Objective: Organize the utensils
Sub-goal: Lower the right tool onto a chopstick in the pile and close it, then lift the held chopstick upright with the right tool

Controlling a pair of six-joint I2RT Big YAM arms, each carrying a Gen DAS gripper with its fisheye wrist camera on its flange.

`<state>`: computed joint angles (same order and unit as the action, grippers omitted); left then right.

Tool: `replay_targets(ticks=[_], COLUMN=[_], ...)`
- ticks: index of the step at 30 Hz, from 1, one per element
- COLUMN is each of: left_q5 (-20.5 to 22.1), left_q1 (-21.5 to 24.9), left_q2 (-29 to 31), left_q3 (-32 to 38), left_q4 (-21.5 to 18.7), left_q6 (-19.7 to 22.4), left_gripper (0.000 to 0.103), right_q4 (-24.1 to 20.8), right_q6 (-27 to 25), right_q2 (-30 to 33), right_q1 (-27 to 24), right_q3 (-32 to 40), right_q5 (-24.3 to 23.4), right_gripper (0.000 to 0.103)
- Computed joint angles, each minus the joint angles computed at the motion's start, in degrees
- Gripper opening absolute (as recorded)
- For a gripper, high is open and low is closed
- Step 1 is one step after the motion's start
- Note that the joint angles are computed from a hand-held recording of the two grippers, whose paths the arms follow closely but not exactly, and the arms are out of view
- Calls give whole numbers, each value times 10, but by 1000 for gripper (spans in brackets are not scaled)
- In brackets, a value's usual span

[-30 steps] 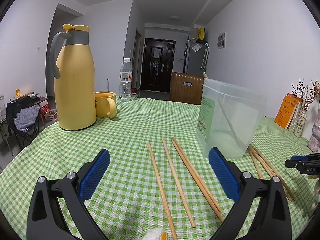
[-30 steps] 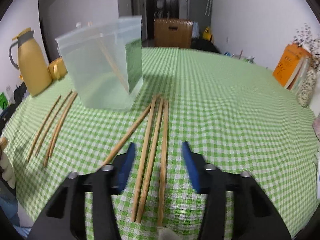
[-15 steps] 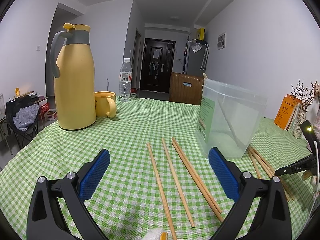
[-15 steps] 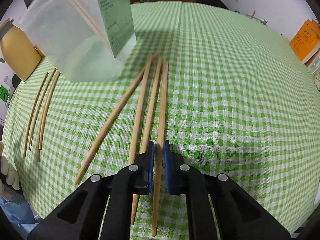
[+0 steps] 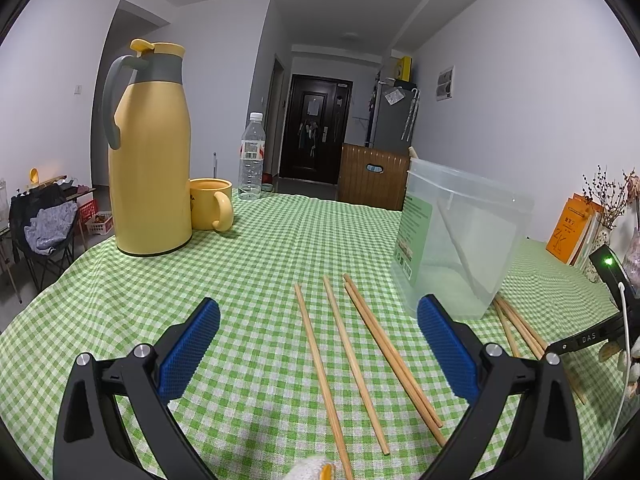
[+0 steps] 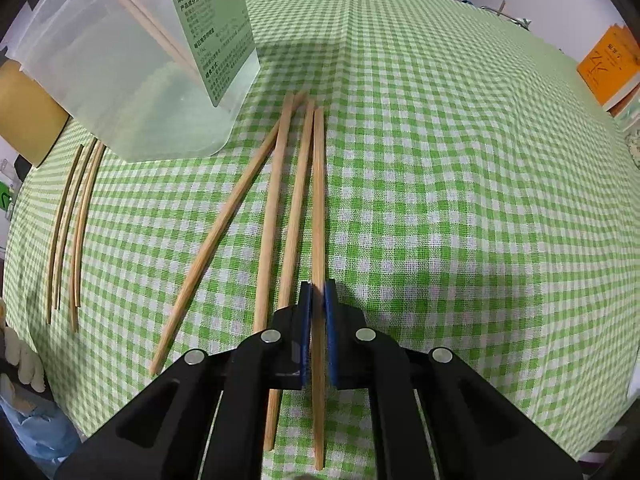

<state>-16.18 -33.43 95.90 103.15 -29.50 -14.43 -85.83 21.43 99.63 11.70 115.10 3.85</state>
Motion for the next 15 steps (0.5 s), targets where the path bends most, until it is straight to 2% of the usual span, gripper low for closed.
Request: replay_targets(ticks=[2,9,12,15], left_q5=[0,5,8,8], left_q1=[0,3,5,5], left_q2=[-1,-3,-3,-3], left_q3=[-1,-4,-4,-4], left_q4=[2,2,0,0], left_q6=[-2,-13,-17,-17], left_gripper=[96,96,96,96], right_q4=[-12,2,23,63], right_q6=[-6,-8,0,5], right_q2=[9,2,-13,-38], right_q1=[1,-7,-7,-7], right_q3=[15,-1,-20,-43], right_q5=[4,0,3,8], right_gripper=[7,7,7,7])
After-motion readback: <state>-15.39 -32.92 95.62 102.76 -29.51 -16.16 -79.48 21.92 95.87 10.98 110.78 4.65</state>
